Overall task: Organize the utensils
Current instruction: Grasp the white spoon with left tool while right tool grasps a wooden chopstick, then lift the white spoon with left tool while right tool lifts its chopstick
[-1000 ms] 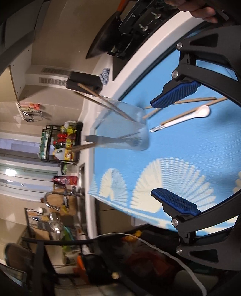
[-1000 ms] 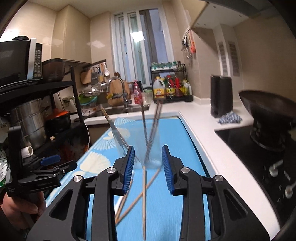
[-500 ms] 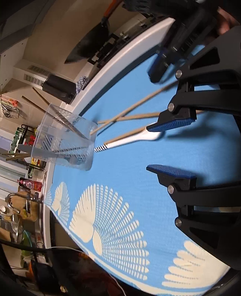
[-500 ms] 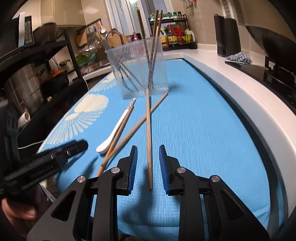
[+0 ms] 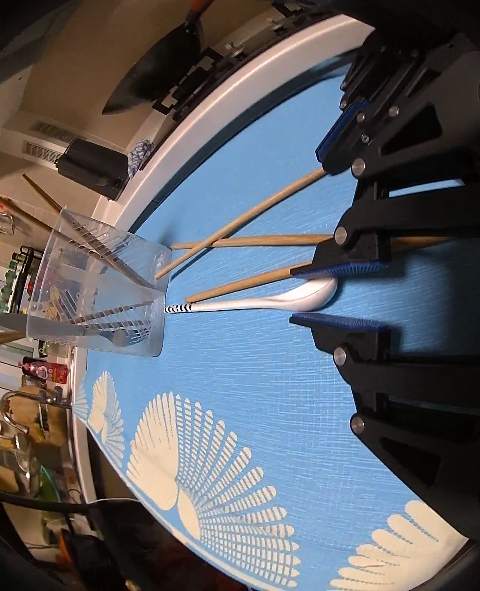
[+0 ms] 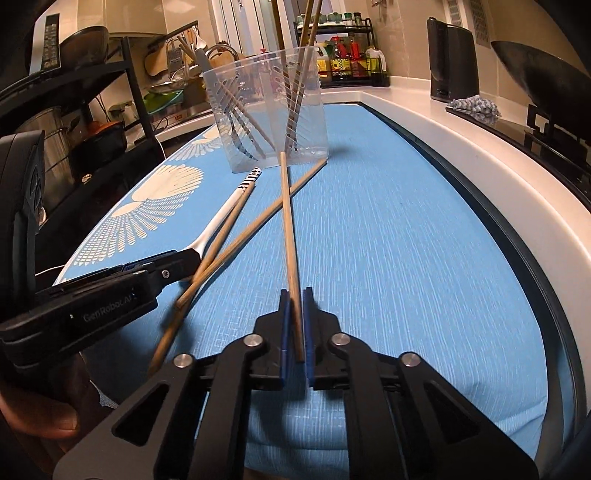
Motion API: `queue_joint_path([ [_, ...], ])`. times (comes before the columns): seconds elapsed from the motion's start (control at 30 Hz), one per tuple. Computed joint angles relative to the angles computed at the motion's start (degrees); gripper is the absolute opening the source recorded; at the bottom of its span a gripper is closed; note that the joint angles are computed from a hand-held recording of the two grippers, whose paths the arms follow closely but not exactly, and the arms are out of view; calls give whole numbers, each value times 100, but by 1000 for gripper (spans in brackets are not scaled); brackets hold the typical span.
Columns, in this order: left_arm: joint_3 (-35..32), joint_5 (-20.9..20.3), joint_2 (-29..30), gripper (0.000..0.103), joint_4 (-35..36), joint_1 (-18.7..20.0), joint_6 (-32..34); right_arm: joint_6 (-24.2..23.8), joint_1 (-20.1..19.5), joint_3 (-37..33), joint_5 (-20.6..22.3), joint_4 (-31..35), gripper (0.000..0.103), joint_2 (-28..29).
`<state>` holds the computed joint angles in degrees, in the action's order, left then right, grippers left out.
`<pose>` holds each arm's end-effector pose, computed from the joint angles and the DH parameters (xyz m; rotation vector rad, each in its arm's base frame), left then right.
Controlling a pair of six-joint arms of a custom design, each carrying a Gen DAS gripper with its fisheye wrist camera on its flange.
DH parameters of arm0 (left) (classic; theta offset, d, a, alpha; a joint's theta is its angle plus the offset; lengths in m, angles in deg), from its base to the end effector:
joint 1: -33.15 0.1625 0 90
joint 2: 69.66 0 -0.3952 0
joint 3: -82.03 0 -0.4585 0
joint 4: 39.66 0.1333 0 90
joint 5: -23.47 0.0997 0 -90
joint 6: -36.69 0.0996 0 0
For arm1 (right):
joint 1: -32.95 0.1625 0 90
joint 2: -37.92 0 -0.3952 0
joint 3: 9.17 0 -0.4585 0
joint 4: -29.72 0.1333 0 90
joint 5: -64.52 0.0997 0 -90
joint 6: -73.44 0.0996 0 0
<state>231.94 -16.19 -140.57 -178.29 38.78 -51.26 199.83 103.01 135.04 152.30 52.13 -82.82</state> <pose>-0.2487 -0.2355 -0.0194 0.2272 2.3693 -1.0641 0.0552 -0.2501 0.1787 0.7654 -2.4596 0.8660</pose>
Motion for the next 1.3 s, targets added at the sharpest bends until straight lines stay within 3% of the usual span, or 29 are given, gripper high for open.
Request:
queue_joint_path([
  [0.17, 2, 40, -285, 10, 684, -64, -347, 19, -41, 29, -39, 70, 5, -82],
  [0.23, 159, 56, -557, 10, 825, -139, -518, -32, -159, 95, -173, 132, 5, -274],
  [0.33, 320, -2, -972, 9, 1578, -351, -1025, -124, -362, 216, -328, 199, 5, -652],
  [0.53, 497, -283, -1583, 10, 3405, -1076, -2219, -276, -891, 456, -600, 297, 5, -1357],
  [0.63, 533, -468, -1702, 10, 3985, -1411, -2693, -190, -969, 455, -538, 258, 6, -1402],
  [0.73, 563, -505, -1696, 10, 4124, -1574, -2865, -250, -1003, 454, -587, 262, 9, -1405],
  [1.07, 640, -184, -1534, 11, 3976, -1576, -2668, -502, -1338, 587, -941, 411, 9, -1698],
  [1.3, 662, -82, -1503, 11, 3884, -1543, -2612, -461, -1268, 621, -873, 349, 9, -1739],
])
